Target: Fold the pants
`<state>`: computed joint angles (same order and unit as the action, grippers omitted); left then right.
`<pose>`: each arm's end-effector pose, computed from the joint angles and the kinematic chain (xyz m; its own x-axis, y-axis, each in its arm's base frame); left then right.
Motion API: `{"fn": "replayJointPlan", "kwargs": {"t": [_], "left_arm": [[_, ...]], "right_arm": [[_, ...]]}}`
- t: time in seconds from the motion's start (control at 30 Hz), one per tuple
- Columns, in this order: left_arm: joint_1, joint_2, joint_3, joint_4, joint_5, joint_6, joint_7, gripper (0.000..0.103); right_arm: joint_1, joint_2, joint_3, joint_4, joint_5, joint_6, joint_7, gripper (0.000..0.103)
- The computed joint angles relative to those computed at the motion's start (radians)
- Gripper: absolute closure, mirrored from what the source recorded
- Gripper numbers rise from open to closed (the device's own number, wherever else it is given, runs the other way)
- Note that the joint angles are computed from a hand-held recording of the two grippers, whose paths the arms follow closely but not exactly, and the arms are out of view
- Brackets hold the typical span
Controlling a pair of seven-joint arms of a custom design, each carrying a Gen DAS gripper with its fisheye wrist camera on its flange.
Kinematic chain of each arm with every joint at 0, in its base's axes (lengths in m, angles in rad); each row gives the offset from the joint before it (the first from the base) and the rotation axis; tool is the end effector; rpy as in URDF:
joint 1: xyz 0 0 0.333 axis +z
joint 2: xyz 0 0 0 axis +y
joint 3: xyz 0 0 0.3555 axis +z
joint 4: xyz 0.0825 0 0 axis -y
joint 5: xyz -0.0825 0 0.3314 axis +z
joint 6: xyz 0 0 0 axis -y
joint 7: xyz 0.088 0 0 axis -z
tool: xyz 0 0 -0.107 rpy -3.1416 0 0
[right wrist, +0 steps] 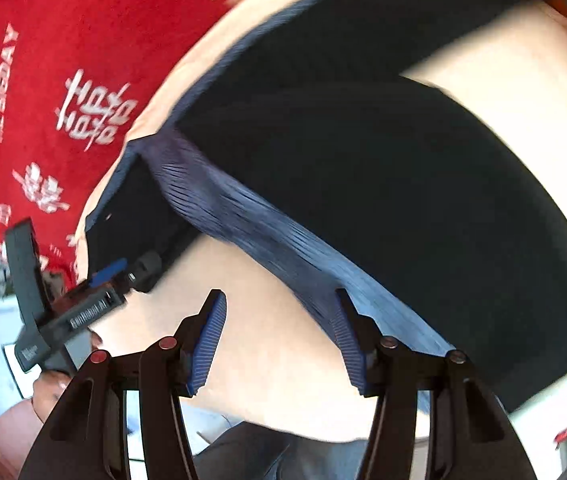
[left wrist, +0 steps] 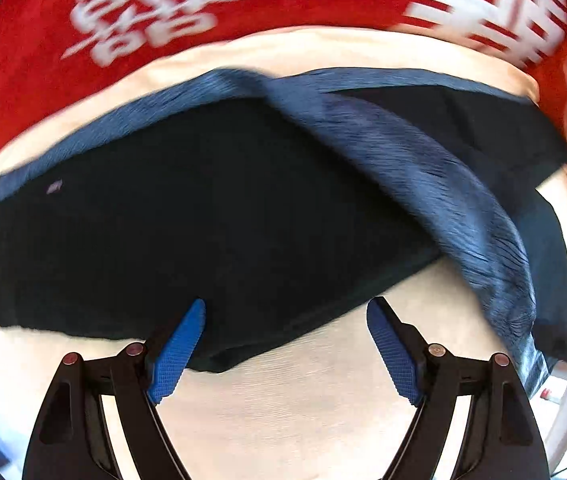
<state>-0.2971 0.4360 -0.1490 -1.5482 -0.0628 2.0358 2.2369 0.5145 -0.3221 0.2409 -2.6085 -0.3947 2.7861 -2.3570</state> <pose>0.5962 -0.2700 0.4633 -0.8773 -0.4760 0.0615 -0.4800 0.8696 -0.1159 0.2732 0.2902 0.4816 -0.8095 -0.2576 -0.5275 -0.3164 0.9484 0.0224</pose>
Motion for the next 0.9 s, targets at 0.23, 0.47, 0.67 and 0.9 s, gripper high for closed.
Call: {"fn": "replayJointPlan", "kwargs": {"t": [0.23,0.47,0.67,0.9], "left_arm": [[-0.005,-0.052,-0.033,-0.093,-0.056,0.019,0.065,0.019],[-0.002,-0.084,-0.039,-0.141,-0.083,0.056,0.118,0.019],[0.04,-0.134,-0.043,-0.197,-0.138,0.027,0.208,0.019],[0.019,-0.12,-0.056,-0.185,-0.177,-0.069,0.165,0.019]], "right_arm": [[0.055,-0.061,0.25,0.014,0.017,-0.276,0.529,0.043],[0.079,0.017,0.383,0.044,-0.116,-0.384,0.942,0.043],[-0.008,0.035,0.494,-0.005,-0.591,-0.355,1.385,0.043],[0.026,0.106,0.618,-0.041,-0.858,-0.545,1.901,0.05]]}}
